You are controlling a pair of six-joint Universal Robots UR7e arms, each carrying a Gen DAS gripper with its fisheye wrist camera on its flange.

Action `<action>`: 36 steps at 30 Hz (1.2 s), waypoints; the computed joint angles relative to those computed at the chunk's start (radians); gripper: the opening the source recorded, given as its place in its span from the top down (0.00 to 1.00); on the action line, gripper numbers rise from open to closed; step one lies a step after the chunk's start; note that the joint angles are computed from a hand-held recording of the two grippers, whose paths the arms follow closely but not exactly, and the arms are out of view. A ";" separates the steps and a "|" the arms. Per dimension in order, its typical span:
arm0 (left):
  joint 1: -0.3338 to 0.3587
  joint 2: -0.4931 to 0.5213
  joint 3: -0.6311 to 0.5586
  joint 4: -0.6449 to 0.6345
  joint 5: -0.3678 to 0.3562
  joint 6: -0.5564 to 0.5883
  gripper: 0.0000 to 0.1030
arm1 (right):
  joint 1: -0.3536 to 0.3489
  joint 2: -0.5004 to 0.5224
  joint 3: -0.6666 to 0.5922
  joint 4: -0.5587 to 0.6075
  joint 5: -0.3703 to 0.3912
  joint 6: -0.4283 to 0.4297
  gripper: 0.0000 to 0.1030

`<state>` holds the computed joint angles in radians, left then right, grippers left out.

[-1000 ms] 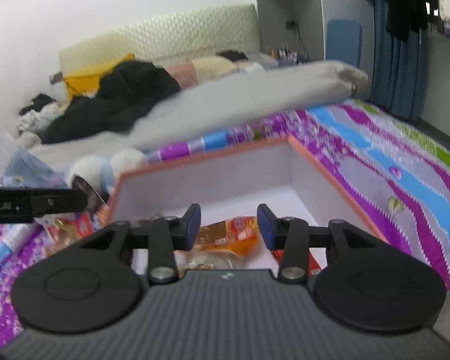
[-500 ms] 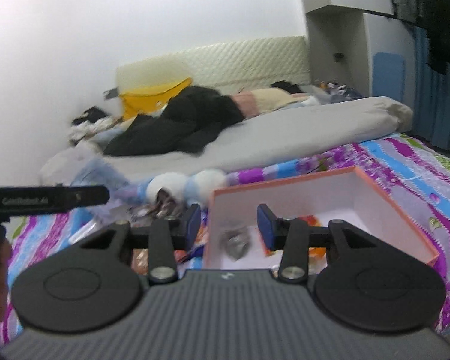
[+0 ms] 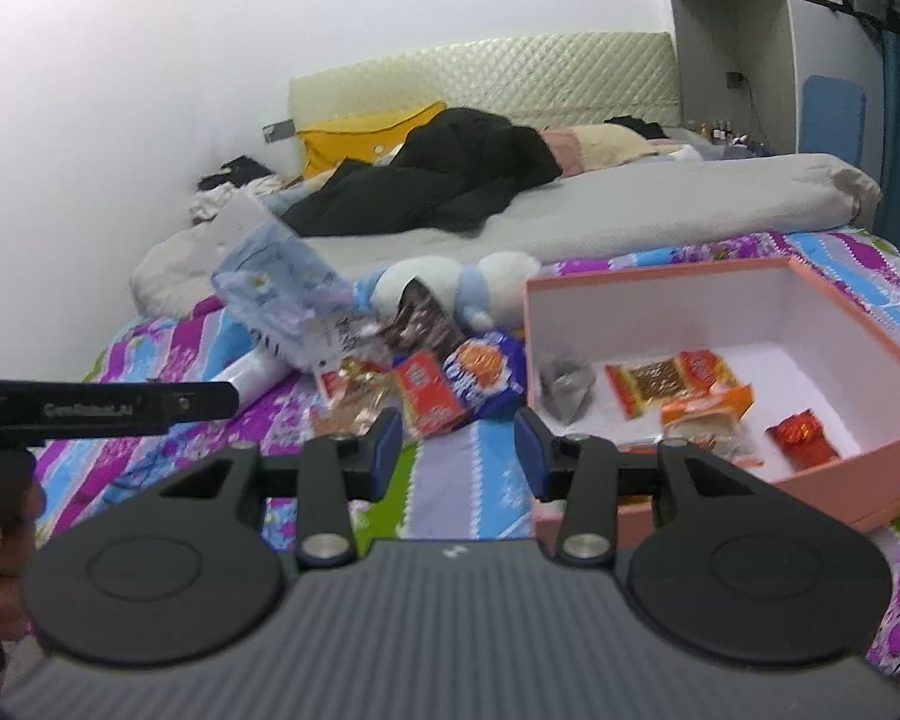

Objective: Organize snacks
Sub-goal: 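Withdraw both grippers from the box back toward the snack pile, then grasp the clear red-labelled snack packet with the left gripper while the right gripper grasps the blue packet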

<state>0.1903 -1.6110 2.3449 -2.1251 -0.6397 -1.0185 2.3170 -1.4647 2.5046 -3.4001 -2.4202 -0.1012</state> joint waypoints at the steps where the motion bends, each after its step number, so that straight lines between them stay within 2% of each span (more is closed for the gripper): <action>1: 0.001 -0.006 0.008 0.005 -0.007 -0.014 0.33 | 0.001 0.010 0.005 -0.006 0.003 0.003 0.57; 7: 0.017 -0.068 0.080 0.033 -0.050 -0.082 0.33 | 0.002 0.072 0.025 -0.005 0.026 0.080 0.57; 12: 0.081 -0.068 0.125 -0.038 -0.070 -0.049 0.33 | -0.023 0.132 0.013 -0.009 0.044 0.110 0.57; 15: 0.143 -0.035 0.136 -0.121 -0.076 0.031 0.31 | -0.049 0.172 -0.008 -0.035 0.066 0.130 0.57; 18: 0.209 0.019 0.134 -0.208 -0.075 0.121 0.31 | -0.084 0.220 -0.046 -0.056 0.107 0.199 0.57; 23: 0.332 0.112 0.122 -0.416 -0.089 0.298 0.21 | -0.126 0.343 -0.122 -0.148 0.128 0.172 0.56; 25: 0.381 0.154 0.106 -0.490 -0.091 0.363 0.21 | -0.148 0.378 -0.147 -0.172 0.141 0.161 0.44; 28: 0.452 0.221 0.077 -0.623 -0.117 0.477 0.21 | -0.177 0.429 -0.186 -0.216 0.133 0.154 0.31; 31: 0.520 0.294 0.036 -0.734 -0.146 0.568 0.21 | -0.219 0.462 -0.224 -0.221 0.146 0.193 0.30; 36: 0.608 0.394 -0.036 -0.849 -0.183 0.681 0.21 | -0.269 0.542 -0.306 -0.262 0.111 0.233 0.30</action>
